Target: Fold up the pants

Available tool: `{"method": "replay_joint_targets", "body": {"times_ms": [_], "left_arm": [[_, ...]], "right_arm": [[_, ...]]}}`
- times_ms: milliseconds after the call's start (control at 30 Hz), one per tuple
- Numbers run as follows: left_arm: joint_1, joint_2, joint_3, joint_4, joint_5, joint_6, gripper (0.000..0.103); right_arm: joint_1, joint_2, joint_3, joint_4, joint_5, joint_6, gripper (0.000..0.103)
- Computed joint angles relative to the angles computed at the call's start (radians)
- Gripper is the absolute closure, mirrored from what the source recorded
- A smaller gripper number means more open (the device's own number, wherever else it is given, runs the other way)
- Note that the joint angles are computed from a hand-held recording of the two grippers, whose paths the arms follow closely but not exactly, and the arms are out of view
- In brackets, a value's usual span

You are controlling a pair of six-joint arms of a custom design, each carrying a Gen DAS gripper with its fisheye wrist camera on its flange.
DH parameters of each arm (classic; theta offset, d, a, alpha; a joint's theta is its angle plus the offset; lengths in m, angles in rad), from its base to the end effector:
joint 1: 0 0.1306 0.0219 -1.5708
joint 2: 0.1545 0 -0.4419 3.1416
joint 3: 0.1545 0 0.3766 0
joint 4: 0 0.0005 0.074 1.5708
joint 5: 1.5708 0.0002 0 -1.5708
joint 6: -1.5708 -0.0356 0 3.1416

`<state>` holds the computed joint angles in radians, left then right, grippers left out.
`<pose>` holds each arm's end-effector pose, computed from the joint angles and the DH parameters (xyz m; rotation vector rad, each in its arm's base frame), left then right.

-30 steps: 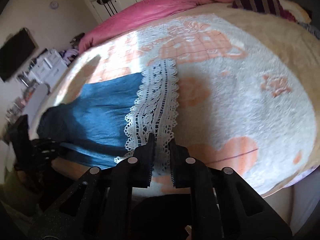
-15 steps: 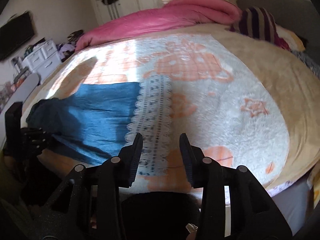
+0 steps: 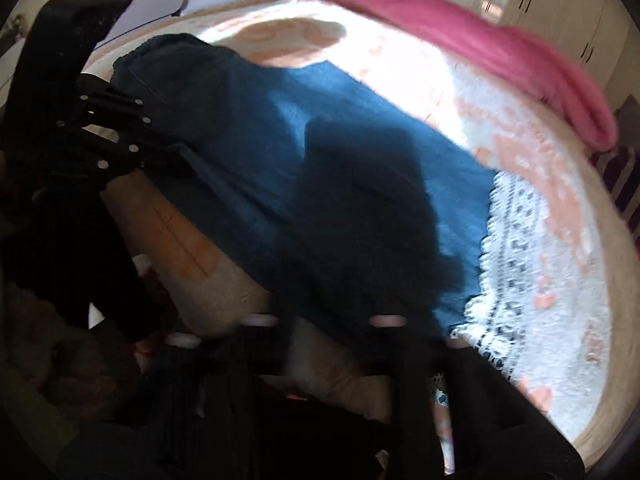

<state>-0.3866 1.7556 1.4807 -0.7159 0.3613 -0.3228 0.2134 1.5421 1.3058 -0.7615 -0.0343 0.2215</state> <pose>0.5416 -0.2346 0.3552 1.0092 2.3274 -0.4865 0.4912 0.1072 0.3887 -0.5667 2.5049 0.0410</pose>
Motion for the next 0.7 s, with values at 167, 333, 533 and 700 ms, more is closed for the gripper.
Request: {"method": "replay_joint_targets", "body": {"times_ms": [167,333,533,700], "left_arm": [[0.007,-0.008,-0.014,-0.004,0.000,-0.020,0.091],[0.026,-0.018,-0.028,0.003,0.027,0.004,0.079],[0.111,-0.104,-0.058,0.092,0.028,0.094,0.054],[0.209,-0.101,-0.024,0.127,-0.137,0.297,0.034]], "right_arm": [[-0.015,-0.015,-0.023,-0.020,-0.059,0.039,0.102],[-0.021,-0.018,-0.045,-0.025,-0.096,-0.002,0.093],[-0.075,-0.084,-0.063,0.047,-0.175,-0.103,0.067],[-0.093,-0.062,-0.039,0.047,-0.070,-0.184,0.063]]}}
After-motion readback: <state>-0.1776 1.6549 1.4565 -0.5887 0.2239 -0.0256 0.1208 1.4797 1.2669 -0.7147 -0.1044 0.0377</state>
